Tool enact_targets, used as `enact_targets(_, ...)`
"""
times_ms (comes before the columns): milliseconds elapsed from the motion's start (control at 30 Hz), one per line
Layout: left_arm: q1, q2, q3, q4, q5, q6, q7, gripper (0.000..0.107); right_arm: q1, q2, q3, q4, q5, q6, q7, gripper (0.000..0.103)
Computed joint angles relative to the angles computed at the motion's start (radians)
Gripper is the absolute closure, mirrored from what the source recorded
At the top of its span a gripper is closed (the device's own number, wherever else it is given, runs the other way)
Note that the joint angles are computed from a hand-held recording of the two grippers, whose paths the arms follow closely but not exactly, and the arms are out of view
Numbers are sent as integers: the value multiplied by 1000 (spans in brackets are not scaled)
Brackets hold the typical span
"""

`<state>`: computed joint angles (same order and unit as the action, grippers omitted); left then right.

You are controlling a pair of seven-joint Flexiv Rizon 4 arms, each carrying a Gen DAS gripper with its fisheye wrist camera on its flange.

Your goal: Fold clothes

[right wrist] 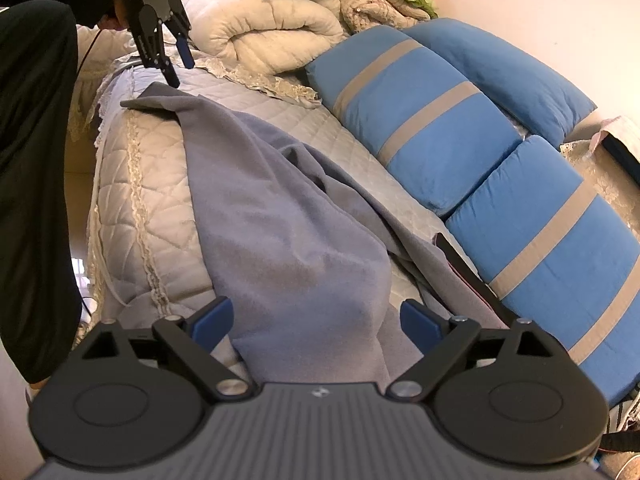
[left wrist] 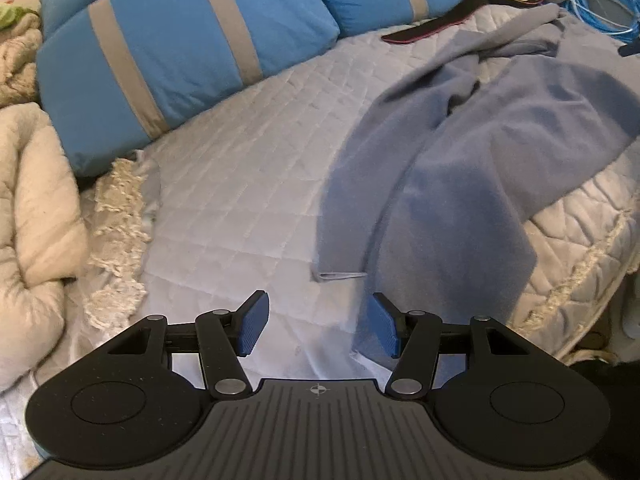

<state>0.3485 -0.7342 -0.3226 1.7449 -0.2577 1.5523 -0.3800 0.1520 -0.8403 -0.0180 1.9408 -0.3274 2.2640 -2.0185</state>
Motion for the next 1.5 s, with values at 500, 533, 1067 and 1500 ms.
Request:
enact_targets(500, -89, -41, 108, -23, 108, 68, 30, 56, 0, 0, 1, -2, 2, -4, 1, 7)
enact_targets(533, -88, -41, 107, -18, 115, 75, 30, 63, -1, 0, 1, -2, 1, -3, 1, 7)
enact_targets(1067, -133, -49, 170, -31, 128, 117, -21, 105, -2, 1, 2, 1, 0, 0, -4, 6)
enact_targets(1500, -39, -41, 74, -43, 156, 118, -94, 60, -3, 0, 1, 2, -2, 7, -8, 6)
